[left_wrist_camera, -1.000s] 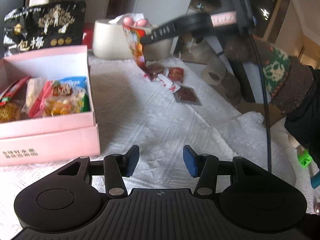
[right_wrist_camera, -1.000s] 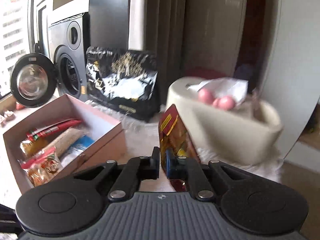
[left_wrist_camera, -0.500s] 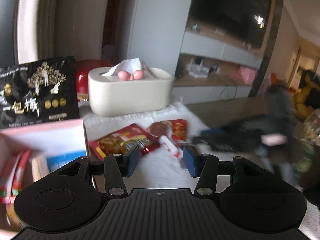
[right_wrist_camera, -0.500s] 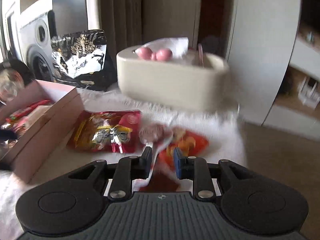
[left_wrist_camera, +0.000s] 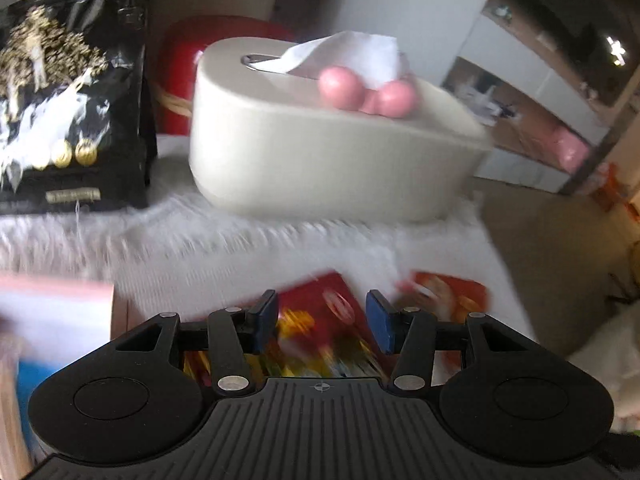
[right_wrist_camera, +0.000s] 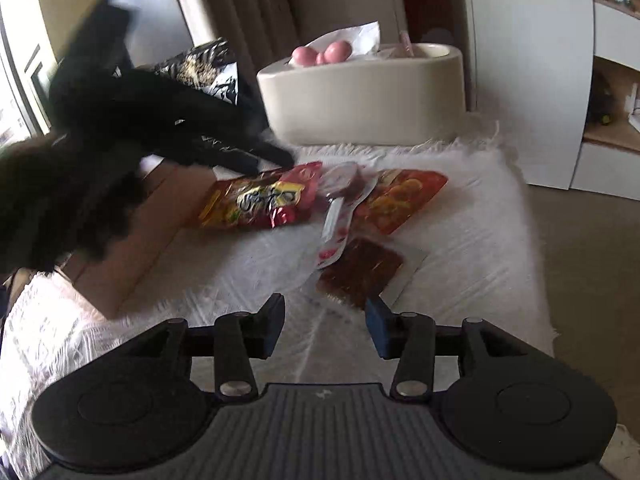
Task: Organize snacks
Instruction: 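Reach the left gripper to the red spicy chicken pack and grasp it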
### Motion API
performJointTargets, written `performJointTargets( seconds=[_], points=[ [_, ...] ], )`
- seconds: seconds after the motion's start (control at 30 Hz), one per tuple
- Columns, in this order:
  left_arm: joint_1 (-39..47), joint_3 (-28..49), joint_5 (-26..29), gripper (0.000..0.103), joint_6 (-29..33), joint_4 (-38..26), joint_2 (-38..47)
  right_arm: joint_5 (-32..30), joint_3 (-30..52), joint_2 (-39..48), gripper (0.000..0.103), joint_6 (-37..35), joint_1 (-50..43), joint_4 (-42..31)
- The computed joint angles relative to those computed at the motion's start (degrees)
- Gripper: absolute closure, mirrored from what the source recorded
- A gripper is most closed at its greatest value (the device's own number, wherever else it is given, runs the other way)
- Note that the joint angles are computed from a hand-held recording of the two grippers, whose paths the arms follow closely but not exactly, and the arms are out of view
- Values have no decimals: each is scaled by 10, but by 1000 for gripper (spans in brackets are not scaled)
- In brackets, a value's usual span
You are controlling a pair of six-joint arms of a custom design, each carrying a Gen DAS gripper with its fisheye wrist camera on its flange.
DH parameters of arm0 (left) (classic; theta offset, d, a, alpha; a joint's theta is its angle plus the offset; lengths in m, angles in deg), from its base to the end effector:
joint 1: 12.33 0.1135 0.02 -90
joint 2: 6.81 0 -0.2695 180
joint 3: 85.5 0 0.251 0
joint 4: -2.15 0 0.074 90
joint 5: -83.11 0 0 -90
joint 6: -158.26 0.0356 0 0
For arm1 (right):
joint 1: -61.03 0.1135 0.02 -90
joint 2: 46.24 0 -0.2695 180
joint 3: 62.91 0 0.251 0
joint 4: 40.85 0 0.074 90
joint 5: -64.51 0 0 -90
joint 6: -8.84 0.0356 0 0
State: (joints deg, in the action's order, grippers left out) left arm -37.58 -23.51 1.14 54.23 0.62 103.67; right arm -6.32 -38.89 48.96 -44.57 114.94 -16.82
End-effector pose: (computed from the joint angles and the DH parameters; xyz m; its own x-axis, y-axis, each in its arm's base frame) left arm 0.3152 -0.1542 0.0943 -0.7945 0.1093 -0.5974 0.3205 0.9110 -0.2596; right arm 0.1264 0.1536 0.0654 -0.7233 -0.0365 -0.6896 -0.2498 0.9448 0.2121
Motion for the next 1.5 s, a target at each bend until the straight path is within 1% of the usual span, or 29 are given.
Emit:
performJointTargets(
  seconds=[0.1, 0.17, 0.27, 0.37, 0.47, 0.5, 0.53, 0.57, 0.63, 0.67, 0.7, 0.73, 0.8, 0.83, 0.9, 0.97, 1.0, 1.03, 1.1, 1.13, 1.17, 1.23, 1.27, 1.3, 1.33, 1.37, 1.43, 1.47, 1.5],
  points=[
    [-7, 21, -33, 52, 3, 7, 34, 11, -6, 28, 56, 12, 15, 37],
    [-8, 19, -30, 52, 8, 2, 30, 17, -8, 31, 56, 9, 18, 42],
    [2, 21, 27, 52, 24, -39, 16, 13, -16, 26, 56, 12, 14, 50],
    [10, -3, 91, 52, 33, -69, -12, 9, -27, 26, 55, 21, 10, 68],
    [17, -32, 147, 52, 33, -92, -41, 13, -29, 19, 55, 29, 11, 62],
    [19, -49, 164, 52, 40, -88, -57, 17, -29, 17, 55, 31, 13, 56],
    [15, -69, 170, 52, 48, -78, -76, 21, -29, 13, 55, 35, 15, 49],
    [10, -91, 171, 52, 70, -71, -100, 23, -30, 9, 55, 36, 15, 46],
    [-12, -130, 145, 52, 128, -70, -153, 29, -35, -3, 55, 45, 17, 33],
    [-26, -151, 124, 52, 167, -77, -179, 33, -38, -13, 55, 52, 20, 24],
    [-37, -165, 104, 51, 192, -81, -194, 36, -40, -23, 55, 59, 24, 13],
    [-46, -179, 80, 51, 202, -85, -208, 34, -42, -32, 55, 61, 26, 6],
    [-63, -212, 27, 51, 188, -68, -234, 22, -43, -46, 55, 52, 35, -3],
    [-59, -223, 26, 51, 179, -57, -244, 19, -36, -49, 55, 45, 42, -16],
    [-29, -233, 59, 51, 168, -36, -252, 13, -12, -42, 55, 23, 55, -48],
    [-4, -236, 79, 52, 151, -13, -254, 34, 21, -17, 55, 1, 67, -69],
    [2, -234, 80, 52, 150, -13, -257, 52, 39, -6, 55, -3, 67, -87],
    [-1, -227, 76, 52, 150, -16, -254, 84, 63, 7, 55, 3, 61, -116],
    [-13, -228, 69, 52, 174, -27, -260, 157, 93, 22, 55, 38, 51, -163],
    [-27, -233, 60, 52, 188, -33, -266, 174, 95, 18, 55, 56, 38, -173],
    [-44, -239, 45, 52, 193, -35, -269, 162, 83, 4, 55, 66, 21, -162],
    [-88, -255, -8, 52, 179, -19, -269, 100, 38, -32, 55, 76, -17, -107],
    [-120, -265, -54, 52, 166, 2, -264, 80, 23, -40, 55, 82, -27, -91],
    [-150, -272, -98, 51, 157, 20, -253, 74, 15, -41, 55, 90, -27, -86],
    [-173, -277, -129, 48, 152, 40, -237, 77, 11, -37, 55, 96, -24, -84],
    [-190, -278, -145, 46, 145, 57, -220, 81, 7, -31, 55, 100, -18, -82],
    [-200, -273, -141, 40, 135, 66, -201, 94, -6, -26, 55, 96, -6, -62],
    [-205, -271, -146, 40, 132, 71, -194, 97, -7, -29, 54, 98, 0, -68],
    [-208, -266, -146, 35, 132, 69, -188, 97, -7, -36, 54, 99, 2, -77]
  ],
)
